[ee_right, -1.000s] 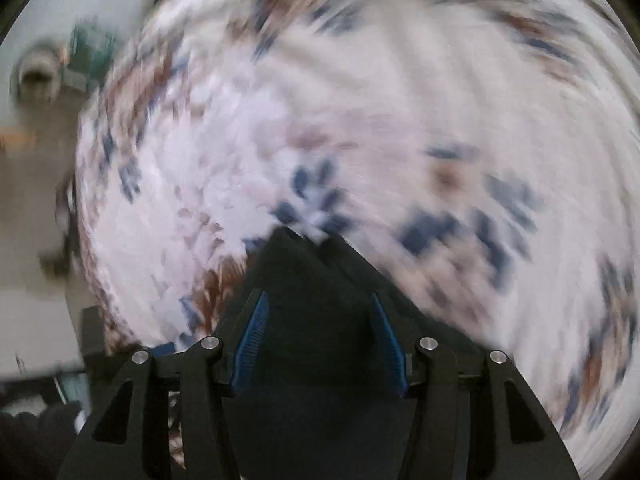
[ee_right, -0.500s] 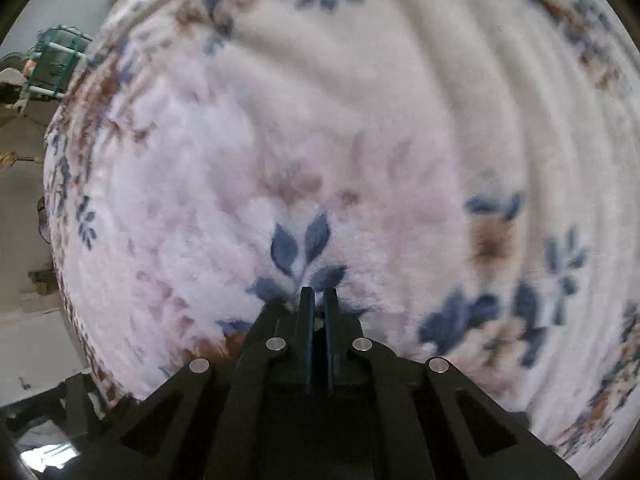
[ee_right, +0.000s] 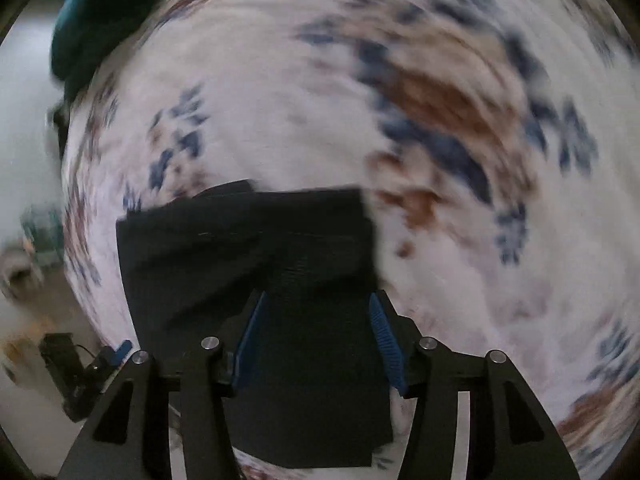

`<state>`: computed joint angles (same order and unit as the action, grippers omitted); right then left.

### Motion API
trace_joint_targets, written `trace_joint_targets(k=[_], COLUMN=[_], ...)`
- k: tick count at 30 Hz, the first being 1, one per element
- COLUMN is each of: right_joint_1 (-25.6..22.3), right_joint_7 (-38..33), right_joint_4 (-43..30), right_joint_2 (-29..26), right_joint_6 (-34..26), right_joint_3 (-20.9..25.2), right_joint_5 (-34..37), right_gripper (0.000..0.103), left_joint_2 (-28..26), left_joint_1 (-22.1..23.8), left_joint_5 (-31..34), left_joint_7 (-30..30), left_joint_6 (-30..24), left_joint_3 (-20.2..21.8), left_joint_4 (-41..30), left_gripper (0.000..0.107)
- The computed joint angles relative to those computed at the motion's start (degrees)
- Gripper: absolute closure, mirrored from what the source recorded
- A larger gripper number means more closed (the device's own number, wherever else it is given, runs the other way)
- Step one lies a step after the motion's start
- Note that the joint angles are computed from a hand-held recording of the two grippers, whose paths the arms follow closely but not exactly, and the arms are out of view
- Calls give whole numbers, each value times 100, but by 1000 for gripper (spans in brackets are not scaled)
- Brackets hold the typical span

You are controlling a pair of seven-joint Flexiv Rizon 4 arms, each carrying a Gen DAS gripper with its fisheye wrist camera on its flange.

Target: Fold small clothes

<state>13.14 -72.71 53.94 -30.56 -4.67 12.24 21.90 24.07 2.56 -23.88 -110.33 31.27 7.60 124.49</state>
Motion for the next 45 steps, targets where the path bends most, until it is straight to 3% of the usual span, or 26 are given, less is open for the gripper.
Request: trace_joint_targets(k=[4, 7, 9, 13, 16, 20, 21, 22, 23, 24, 30, 33, 34, 36, 37, 40, 45], right_joint_1=[-117, -56, 140, 297, 285, 2, -50, -142, -254, -433, -985, -995, -930, -867, -764, -592, -385], right_joint_7=[-193, -206, -216, 41, 204, 163, 212, 315, 382, 470, 1079, 1266, 1423, 1720, 1886, 2124, 2303], right_joint_4=[138, -190, 13, 191, 180, -419, -459, -432, -286, 47, 1854, 2477, 2687, 3198, 3321, 3516, 3821], right_joint_2=[-204, -558, -488, -341, -368, -709, -696, -604, -443, -137, 1358, 1688, 1781, 2167, 2329, 2755, 2839], right_joint_6=[699, 635, 1120, 1773, 1812, 890, 738, 534, 445, 409, -188, -139, -69, 645, 893, 1277, 923], right_joint_3=[57, 105, 38, -110, -141, 65, 66, 61, 58, 73, -54, -141, -162, -212, -235, -308, -391], right_joint_5=[363, 362, 122, -312, -530, -239, -194, -136, -53, 109, 859, 1355, 1365, 1558, 1340, 979, 596], right_gripper=[48, 48, 98, 98, 98, 96, 92, 79, 64, 61, 60, 57, 57, 93, 97, 98, 98], left_joint_2=[-925, -1443, -1620, -1846, -1974, -2003, -1968, -1917, -1872, -1811, -1375, -1236, -1209, -1186, -1180, -1168, -1225], left_joint_1=[40, 127, 156, 164, 166, 152, 151, 149, 144, 136, 89, 67, 56, 43, 35, 20, 4], left_joint_5=[73, 206, 349, 458, 636, 653, 651, 655, 646, 642, 897, 1034, 1047, 1065, 1056, 1079, 1063], left_joint_7=[623, 824, 790, 745, 735, 599, 574, 547, 544, 546, 255, 114, 89, 23, 14, 30, 177], left_joint_6=[205, 204, 172, 105, -17, -42, -45, -72, -82, -75, -268, -383, -410, -493, -514, -556, -612], left_joint_3=[-127, -199, -249, -284, -309, -300, -288, -278, -270, -262, -276, -309, -314, -326, -325, -330, -327], left_joint_4=[-667, -1105, -1284, -1475, -1591, -1576, -1555, -1536, -1512, -1471, -1247, -1177, -1156, -1136, -1125, -1130, -1154], left_gripper=[10, 10, 10, 10, 10, 10, 10, 10, 10, 10, 10, 10, 10, 10, 10, 10, 10])
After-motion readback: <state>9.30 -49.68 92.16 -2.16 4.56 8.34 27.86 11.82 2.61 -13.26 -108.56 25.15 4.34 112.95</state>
